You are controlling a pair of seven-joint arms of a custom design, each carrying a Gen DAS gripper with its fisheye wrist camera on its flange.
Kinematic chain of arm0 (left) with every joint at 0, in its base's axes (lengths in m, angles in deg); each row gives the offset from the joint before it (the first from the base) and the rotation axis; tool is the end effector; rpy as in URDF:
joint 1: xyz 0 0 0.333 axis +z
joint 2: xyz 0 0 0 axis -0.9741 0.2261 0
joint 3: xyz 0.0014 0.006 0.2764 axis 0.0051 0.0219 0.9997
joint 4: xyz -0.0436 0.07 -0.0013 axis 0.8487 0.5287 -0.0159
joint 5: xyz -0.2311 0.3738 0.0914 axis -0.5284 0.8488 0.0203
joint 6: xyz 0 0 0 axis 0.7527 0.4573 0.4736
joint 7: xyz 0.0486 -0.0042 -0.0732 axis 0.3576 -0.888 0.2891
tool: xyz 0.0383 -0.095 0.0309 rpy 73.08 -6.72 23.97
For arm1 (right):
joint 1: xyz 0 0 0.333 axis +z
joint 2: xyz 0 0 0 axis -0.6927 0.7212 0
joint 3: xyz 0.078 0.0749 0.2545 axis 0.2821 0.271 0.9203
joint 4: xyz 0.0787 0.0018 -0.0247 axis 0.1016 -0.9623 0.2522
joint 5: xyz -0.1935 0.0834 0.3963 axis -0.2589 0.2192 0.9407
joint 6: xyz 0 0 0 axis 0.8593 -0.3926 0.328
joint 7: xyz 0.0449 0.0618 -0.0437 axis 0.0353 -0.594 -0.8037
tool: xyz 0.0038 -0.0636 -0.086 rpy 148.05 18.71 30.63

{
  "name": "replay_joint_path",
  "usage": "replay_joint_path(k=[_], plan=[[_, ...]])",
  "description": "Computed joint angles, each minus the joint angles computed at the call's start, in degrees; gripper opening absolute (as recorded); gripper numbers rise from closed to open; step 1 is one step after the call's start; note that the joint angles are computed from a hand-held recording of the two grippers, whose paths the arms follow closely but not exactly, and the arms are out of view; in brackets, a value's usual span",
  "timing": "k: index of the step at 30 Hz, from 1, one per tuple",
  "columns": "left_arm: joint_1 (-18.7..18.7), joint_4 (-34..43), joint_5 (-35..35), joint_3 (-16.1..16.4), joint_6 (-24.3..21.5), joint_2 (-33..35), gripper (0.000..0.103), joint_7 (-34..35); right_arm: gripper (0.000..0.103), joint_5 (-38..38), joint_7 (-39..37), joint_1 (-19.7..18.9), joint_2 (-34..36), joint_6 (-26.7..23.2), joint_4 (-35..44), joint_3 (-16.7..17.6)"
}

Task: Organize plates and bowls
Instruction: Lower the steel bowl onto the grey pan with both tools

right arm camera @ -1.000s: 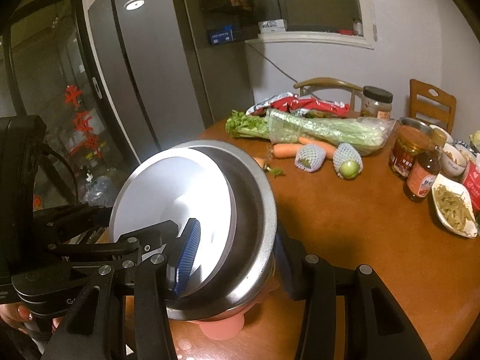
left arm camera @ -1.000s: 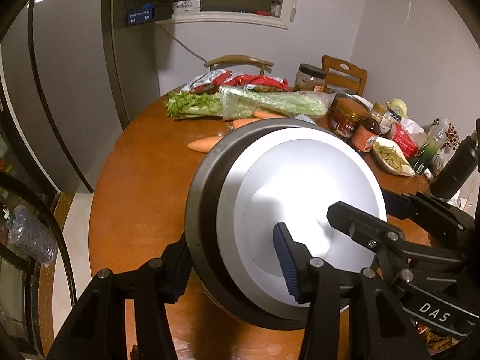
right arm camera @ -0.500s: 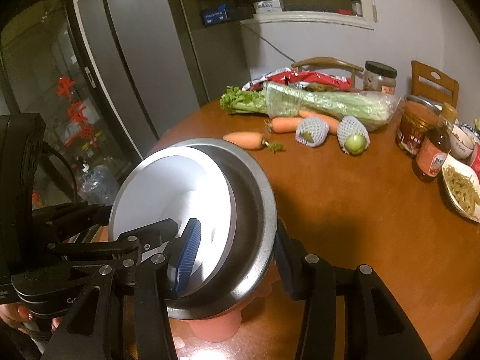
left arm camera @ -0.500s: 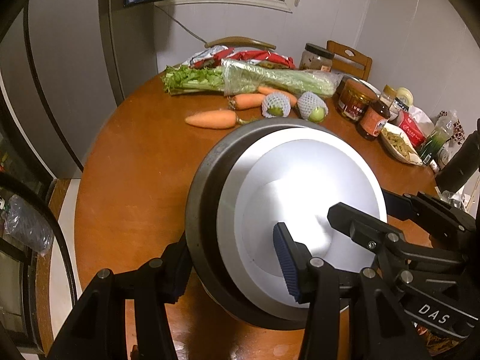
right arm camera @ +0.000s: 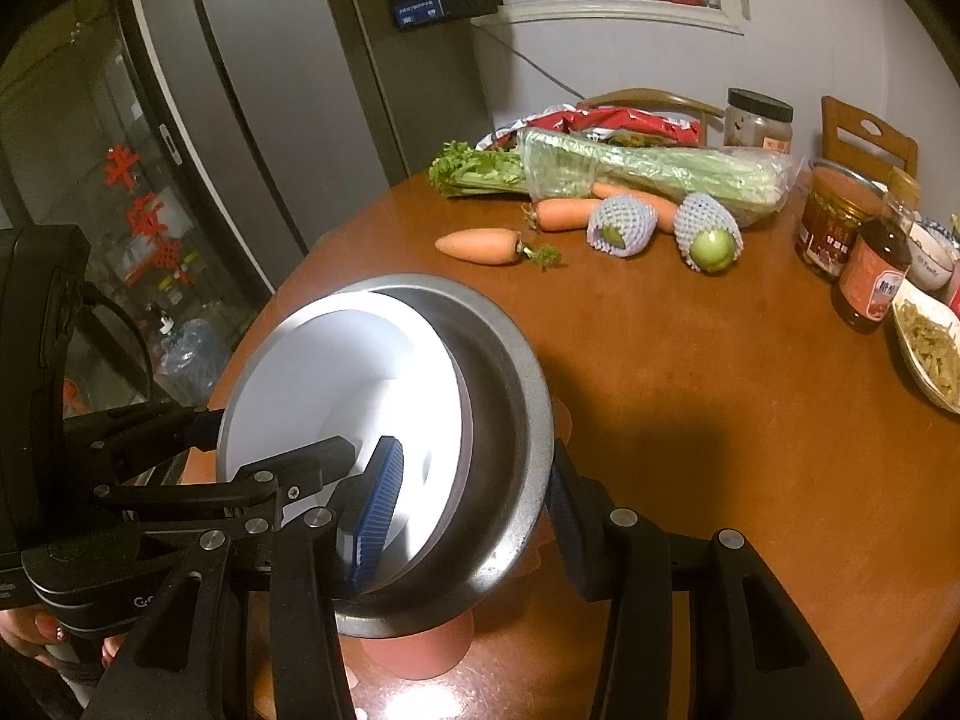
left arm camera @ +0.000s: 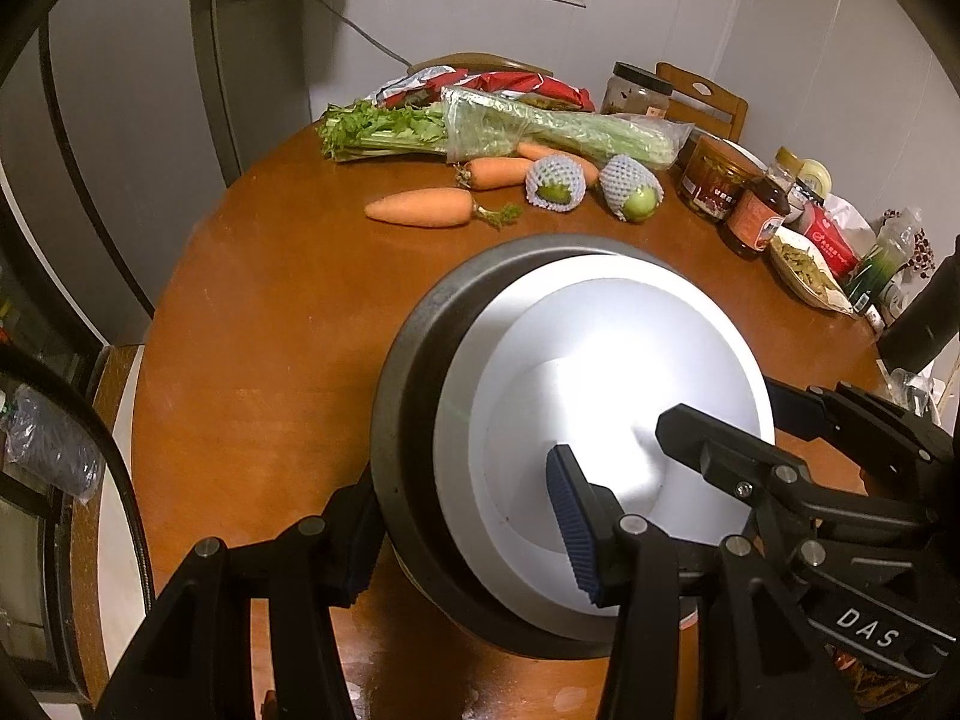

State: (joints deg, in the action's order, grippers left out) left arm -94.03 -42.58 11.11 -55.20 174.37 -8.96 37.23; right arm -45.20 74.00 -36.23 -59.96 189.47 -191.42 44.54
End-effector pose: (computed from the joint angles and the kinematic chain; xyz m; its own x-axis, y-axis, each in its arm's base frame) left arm 0.5285 -0.2625 0.3995 -0.4956 -0.8618 0.1082 -0.7633 0.3727 -0.5277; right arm 0.4436 0.0799 0.4067 -0.0243 -0.9775 -0.2095 -0.7766 0.1504 -0.6117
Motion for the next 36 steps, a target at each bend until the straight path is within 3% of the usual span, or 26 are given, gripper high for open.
replay_joint_path(k=[36], plan=[[0.63, -0.31, 0.28, -0.18, 0.86, 0.95, 0.05, -0.11, 0.049, -3.01, 2.94, -0.98, 1.92, -0.13, 0.69, 1.64]])
